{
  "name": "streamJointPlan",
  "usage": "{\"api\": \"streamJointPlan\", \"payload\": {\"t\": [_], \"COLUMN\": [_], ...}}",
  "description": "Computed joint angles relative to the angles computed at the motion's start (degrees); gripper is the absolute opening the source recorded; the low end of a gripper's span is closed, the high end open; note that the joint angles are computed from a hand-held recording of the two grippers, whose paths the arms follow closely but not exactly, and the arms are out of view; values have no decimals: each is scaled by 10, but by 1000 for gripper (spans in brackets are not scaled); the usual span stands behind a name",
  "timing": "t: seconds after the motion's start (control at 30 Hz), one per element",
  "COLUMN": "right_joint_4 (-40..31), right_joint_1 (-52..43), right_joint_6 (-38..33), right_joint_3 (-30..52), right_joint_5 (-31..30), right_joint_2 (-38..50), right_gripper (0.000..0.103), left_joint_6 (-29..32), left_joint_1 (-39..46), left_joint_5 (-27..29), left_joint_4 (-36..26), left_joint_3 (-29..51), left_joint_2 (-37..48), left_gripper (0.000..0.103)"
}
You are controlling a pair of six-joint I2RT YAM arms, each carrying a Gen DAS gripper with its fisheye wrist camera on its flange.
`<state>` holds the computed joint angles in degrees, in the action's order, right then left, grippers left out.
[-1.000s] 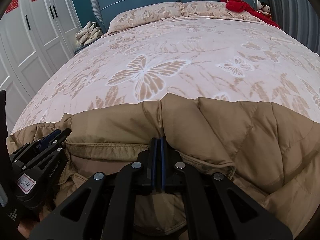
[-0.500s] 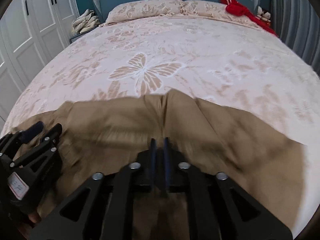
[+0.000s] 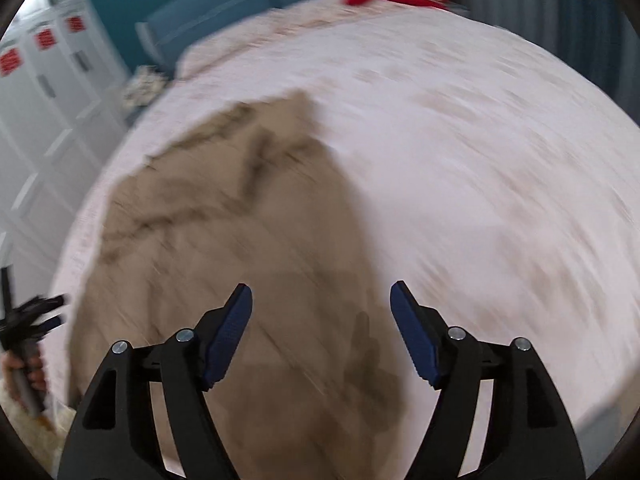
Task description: Fold large clothes
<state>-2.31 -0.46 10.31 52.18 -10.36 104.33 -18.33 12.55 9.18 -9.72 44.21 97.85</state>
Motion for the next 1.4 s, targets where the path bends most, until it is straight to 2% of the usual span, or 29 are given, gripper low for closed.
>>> {"api": "streamJointPlan", "payload": {"t": [0.07,0.17,0.3,0.37,0.43,0.47,0.5,0.53,0.57,0.6,0.63,0.67,0.7,0.77,0.83,0.87,0.93,1.03,1.07,1.1,1.17,1.2,1.23,1.27,1.3,1.33,1.4], "right_joint_4": [13,43,92,114,135,147,150,146,140,131,125,125,121,106,61,32,-72,-240,-311,-373,-444,-455,-445,-429,-394,-347,-251], "right_joint_1": [-24,-39,-46,-32,-13,-5,0,6,12,17,21,27,30,37,35,31,17,-31,-55,-78,-110,-115,-109,-102,-86,-69,-37], "right_joint_6": [0,19,82,106,120,128,129,126,124,120,115,114,109,88,47,26,-51,-150,-182,-203,-216,-213,-198,-186,-161,-132,-83], "right_joint_3": [-58,-116,-146,-156,-163,-174,-170,-164,-164,-158,-156,-162,-166,-187,-204,-208,-216,-219,-208,-191,-157,-141,-122,-113,-101,-93,-84], "right_joint_5": [-10,-32,-94,-92,-81,-72,-68,-61,-51,-43,-39,-37,-35,-30,-36,-44,-52,-86,-102,-115,-142,-151,-157,-159,-155,-152,-130], "right_joint_2": [-26,-39,-4,9,21,16,19,21,16,15,10,1,-13,-60,-126,-157,-260,-415,-469,-512,-563,-577,-583,-580,-564,-542,-487], "right_gripper": [69,69,69,69,70,70,61,54,35,13,10,5,4,3,2,2,2,2,2,2,2,2,2,2,2,2,2], "left_joint_6": [13,10,-32,-52,-58,-62,-68,-69,-66,-61,-56,-48,-43,-29,-11,10,67,174,232,284,374,397,388,344,289,221,143], "left_joint_1": [21,17,-14,-42,-56,-59,-63,-67,-69,-68,-69,-70,-68,-61,-51,-37,-7,58,112,167,272,303,306,280,236,170,86], "left_joint_5": [0,20,48,23,11,13,11,4,5,10,7,7,12,18,24,32,53,83,108,135,190,211,221,220,202,160,88], "left_joint_4": [20,38,59,81,88,89,92,85,83,81,68,58,51,15,-40,-99,-221,-437,-528,-593,-689,-710,-712,-685,-641,-586,-499], "left_joint_3": [-74,-133,-160,-174,-182,-185,-189,-189,-194,-197,-197,-200,-204,-214,-218,-216,-198,-143,-107,-74,-7,15,36,52,56,52,41], "left_joint_2": [-61,-103,-93,-91,-88,-86,-85,-87,-95,-103,-117,-135,-151,-219,-290,-352,-455,-603,-644,-664,-669,-665,-663,-659,-655,-652,-628], "left_gripper": [83,83,83,82,77,70,66,56,42,33,11,4,3,1,1,1,1,1,1,1,1,1,1,1,1,1,1]}}
